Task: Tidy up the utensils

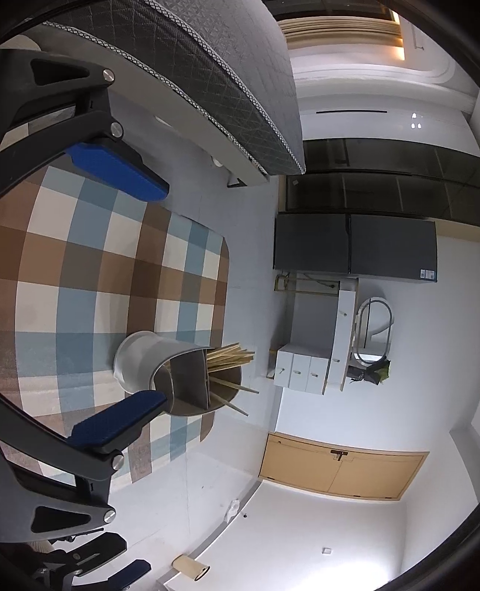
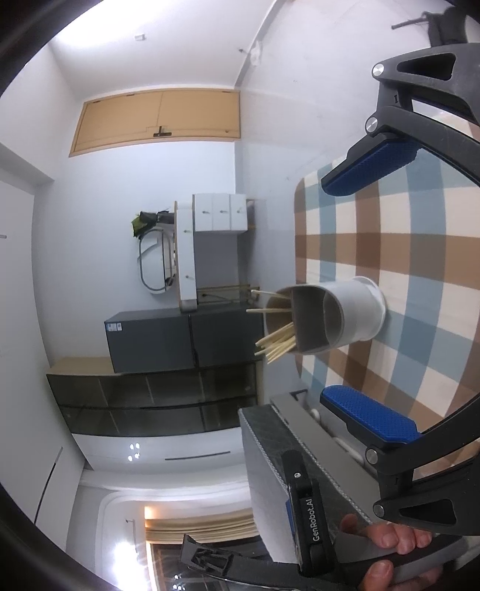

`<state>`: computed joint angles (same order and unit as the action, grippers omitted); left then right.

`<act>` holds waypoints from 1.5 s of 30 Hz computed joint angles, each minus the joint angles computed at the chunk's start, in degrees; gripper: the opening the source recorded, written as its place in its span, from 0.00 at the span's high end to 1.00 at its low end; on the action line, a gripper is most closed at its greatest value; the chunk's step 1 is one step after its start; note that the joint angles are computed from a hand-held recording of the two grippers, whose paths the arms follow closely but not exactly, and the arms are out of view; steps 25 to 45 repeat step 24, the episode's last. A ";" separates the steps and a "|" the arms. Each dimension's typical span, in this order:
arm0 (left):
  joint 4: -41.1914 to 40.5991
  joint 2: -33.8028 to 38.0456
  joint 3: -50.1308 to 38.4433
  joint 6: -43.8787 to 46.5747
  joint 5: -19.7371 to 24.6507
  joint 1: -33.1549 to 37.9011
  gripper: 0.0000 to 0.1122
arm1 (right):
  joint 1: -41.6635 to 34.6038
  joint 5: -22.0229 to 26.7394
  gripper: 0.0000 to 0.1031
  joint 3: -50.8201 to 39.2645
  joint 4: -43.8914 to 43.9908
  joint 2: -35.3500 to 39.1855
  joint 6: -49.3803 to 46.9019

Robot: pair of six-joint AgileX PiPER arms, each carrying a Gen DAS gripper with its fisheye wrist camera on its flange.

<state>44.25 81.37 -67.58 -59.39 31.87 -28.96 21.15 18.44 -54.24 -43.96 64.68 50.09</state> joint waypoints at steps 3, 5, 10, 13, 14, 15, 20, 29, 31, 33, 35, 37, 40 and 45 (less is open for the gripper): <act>2.05 -0.10 0.18 -1.23 0.30 -0.89 0.11 | -0.11 0.04 0.00 -0.06 1.51 -0.03 -1.57; 2.17 -0.18 0.26 -1.24 0.26 -0.87 0.11 | 0.18 0.34 0.00 -0.02 1.04 -0.19 -1.31; 1.44 -0.30 0.24 -0.44 0.12 -0.67 0.11 | 0.41 0.54 0.00 -0.04 0.87 -0.21 -1.01; 2.56 -0.36 0.27 -1.33 0.47 -0.91 0.11 | 0.45 0.50 0.00 -0.01 0.56 -0.22 -0.80; 2.71 -0.39 0.33 -1.58 0.43 -0.88 0.11 | 0.41 0.41 0.00 0.01 0.53 -0.18 -0.77; 2.35 -0.53 0.34 -1.45 0.43 -0.72 0.11 | 0.36 0.38 0.00 0.04 1.00 -0.27 -1.25; 2.50 -0.68 0.57 -2.35 -0.03 -0.35 0.11 | 0.55 0.65 0.00 0.15 1.29 -0.03 -1.40; 2.71 -0.62 0.55 -2.37 -0.15 -0.69 0.11 | 0.77 0.99 0.00 -0.05 1.36 0.28 -1.24; 2.71 -0.62 0.55 -2.37 -0.15 -0.69 0.11 | 0.77 0.99 0.00 -0.05 1.36 0.28 -1.24; 2.71 -0.62 0.55 -2.37 -0.15 -0.69 0.11 | 0.77 0.99 0.00 -0.05 1.36 0.28 -1.24; 2.71 -0.62 0.55 -2.37 -0.15 -0.69 0.11 | 0.77 0.99 0.00 -0.05 1.36 0.28 -1.24; 2.71 -0.62 0.55 -2.37 -0.15 -0.69 0.11 | 0.77 0.99 0.00 -0.05 1.36 0.28 -1.24; 2.71 -0.62 0.55 -2.37 -0.15 -0.69 0.11 | 0.77 0.99 0.00 -0.05 1.36 0.28 -1.24; 2.71 -0.62 0.55 -2.37 -0.15 -0.69 0.11 | 0.77 0.99 0.00 -0.05 1.36 0.28 -1.24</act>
